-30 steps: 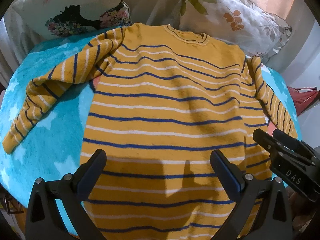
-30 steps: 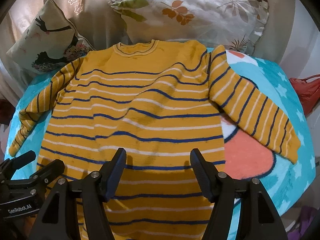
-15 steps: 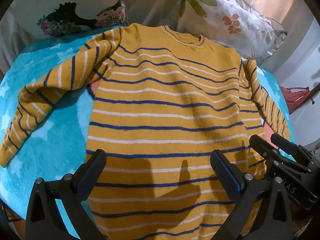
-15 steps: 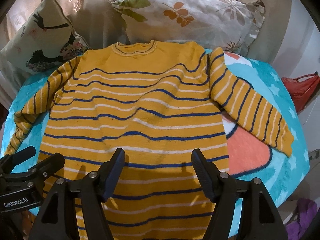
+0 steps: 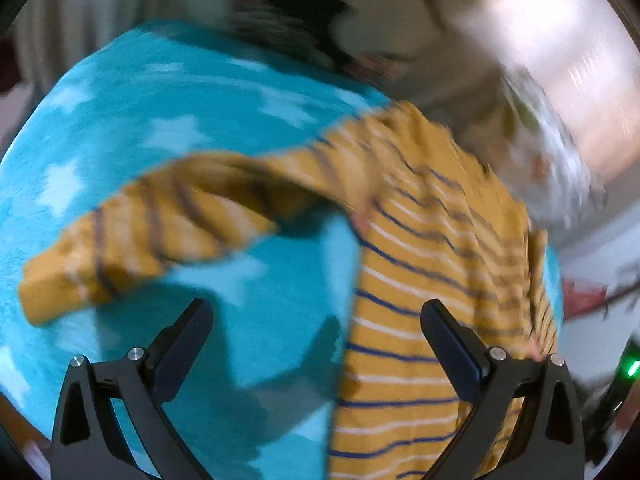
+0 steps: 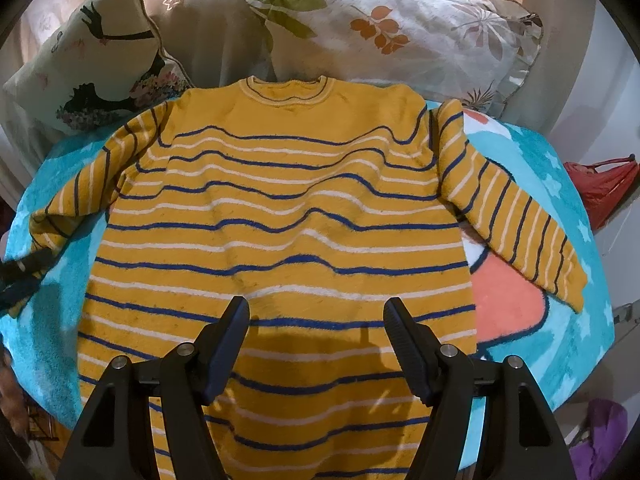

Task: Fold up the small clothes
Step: 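Grasp the cuff of the sleeve nearest the left gripper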

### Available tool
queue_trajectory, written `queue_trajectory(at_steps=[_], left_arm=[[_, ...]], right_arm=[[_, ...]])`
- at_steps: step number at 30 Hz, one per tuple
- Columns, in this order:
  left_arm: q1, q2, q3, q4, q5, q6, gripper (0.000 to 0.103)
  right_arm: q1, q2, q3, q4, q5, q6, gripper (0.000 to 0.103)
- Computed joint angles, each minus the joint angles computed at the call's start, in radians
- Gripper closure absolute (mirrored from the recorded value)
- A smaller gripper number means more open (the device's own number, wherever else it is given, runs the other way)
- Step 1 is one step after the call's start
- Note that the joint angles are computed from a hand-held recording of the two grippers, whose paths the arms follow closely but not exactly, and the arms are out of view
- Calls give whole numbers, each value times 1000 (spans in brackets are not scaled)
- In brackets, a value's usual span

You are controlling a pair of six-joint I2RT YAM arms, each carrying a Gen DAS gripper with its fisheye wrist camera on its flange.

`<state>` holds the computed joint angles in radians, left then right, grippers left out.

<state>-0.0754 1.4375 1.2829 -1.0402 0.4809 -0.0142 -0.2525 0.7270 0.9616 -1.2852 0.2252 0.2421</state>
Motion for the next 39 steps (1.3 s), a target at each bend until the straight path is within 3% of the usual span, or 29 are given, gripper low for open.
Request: queue_trajectory(at_steps=[4,8,10,12,13,14,18,24,25,27,28,29,32,34,36,38,39], left_arm=[[125,168,123,-77,165,-18,0],[102,254,173,-84,158,-81,0],[87,286,191,-70,124,-124,8],[80,283,196,-36,104,-146,38],[80,301,225,-44,94,-137,73],[91,324,248,-53,104,-129,101],[149,389,370,-70,117,-118,100],[200,375,564,-49,86,6,100],[209,362,572,-32,57,39,94],[214,363,582,-25,20,102,56],[217,377,587,-33,6,164,23],[211,395,592,-43,-2,208,15],[190,460,581,-68,-58,401,15],[170,497,536,-37,-145,468,15],[177,554,549,-78,-145,504,15],[186,613,596,-159,-128,527,21],[188,589,568,-140,-122,546,31]], right_arm=[[76,12,-5,-11,39,70,29],[159,25,-8,-27,71,145,29],[207,29,-4,-37,92,184,29],[254,33,1,-47,112,224,29],[277,34,2,-53,124,245,29],[298,38,3,-57,135,265,29],[323,43,2,-64,149,306,29],[329,67,-4,-45,144,327,29],[339,76,-7,-40,143,330,29],[354,92,-10,-27,140,332,29],[364,101,-12,-20,137,332,29],[370,108,-14,-14,135,332,29],[389,132,-17,-1,136,335,29],[396,147,-17,4,137,333,29],[400,157,-16,8,138,329,29],[404,163,-15,7,141,328,29],[402,163,-16,7,140,324,29]])
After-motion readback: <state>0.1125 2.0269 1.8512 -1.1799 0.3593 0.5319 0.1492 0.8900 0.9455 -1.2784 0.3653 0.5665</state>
